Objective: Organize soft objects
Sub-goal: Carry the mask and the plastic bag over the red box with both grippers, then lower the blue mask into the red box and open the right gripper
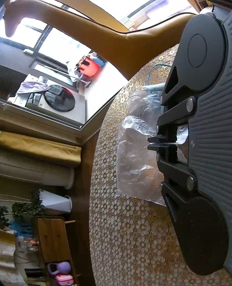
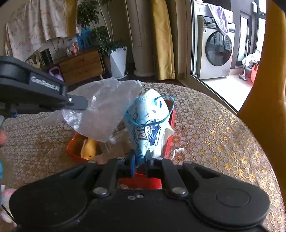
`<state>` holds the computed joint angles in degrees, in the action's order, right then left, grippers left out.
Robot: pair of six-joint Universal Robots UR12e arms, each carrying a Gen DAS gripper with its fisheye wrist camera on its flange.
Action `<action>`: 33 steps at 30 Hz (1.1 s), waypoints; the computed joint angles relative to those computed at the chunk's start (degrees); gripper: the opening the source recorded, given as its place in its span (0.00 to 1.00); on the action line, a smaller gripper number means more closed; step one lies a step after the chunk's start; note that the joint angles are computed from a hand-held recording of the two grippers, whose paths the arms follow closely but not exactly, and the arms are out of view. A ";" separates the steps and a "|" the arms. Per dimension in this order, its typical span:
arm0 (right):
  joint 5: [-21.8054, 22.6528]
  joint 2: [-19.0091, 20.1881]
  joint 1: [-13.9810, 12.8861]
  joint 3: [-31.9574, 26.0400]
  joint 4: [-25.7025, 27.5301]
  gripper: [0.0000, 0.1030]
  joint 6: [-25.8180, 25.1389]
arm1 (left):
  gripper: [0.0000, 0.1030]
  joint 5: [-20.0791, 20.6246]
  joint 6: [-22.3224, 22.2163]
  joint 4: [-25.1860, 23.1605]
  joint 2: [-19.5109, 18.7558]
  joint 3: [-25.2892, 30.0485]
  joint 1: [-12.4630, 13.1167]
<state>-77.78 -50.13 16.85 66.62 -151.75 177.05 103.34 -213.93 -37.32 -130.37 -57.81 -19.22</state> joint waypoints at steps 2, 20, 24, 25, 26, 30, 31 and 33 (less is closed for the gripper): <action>-0.18 0.67 0.17 -0.78 0.60 0.09 0.19 | 0.01 -0.42 -0.03 -0.58 -0.25 -0.04 0.12; 2.05 1.62 0.31 -1.09 1.30 0.25 -0.23 | 0.01 -3.37 1.57 -7.28 -2.21 1.62 0.55; 2.12 1.21 0.35 -0.45 0.53 0.32 -0.78 | 0.02 -3.06 1.30 -7.24 -2.01 1.44 0.48; 2.41 1.10 0.32 -0.32 0.38 0.34 -0.77 | 0.02 -2.84 1.38 -7.42 -2.05 1.57 0.43; 2.29 0.98 0.34 -0.15 0.13 0.37 -0.73 | 0.02 -2.74 1.38 -7.61 -2.06 1.67 0.40; 2.24 0.46 0.22 0.58 -0.60 0.40 -0.74 | 0.04 -3.53 0.69 -6.83 -1.48 0.90 0.49; 2.18 0.35 0.19 0.68 -0.64 0.41 -0.68 | 0.04 -3.40 0.58 -6.76 -1.41 0.82 0.46; 1.55 0.12 0.28 0.87 -0.75 0.47 -0.73 | 0.04 -3.64 0.29 -6.79 -1.15 0.59 0.46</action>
<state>-76.22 -50.01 17.13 67.49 -152.51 176.33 99.70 -213.64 -44.11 -131.51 -57.21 -18.76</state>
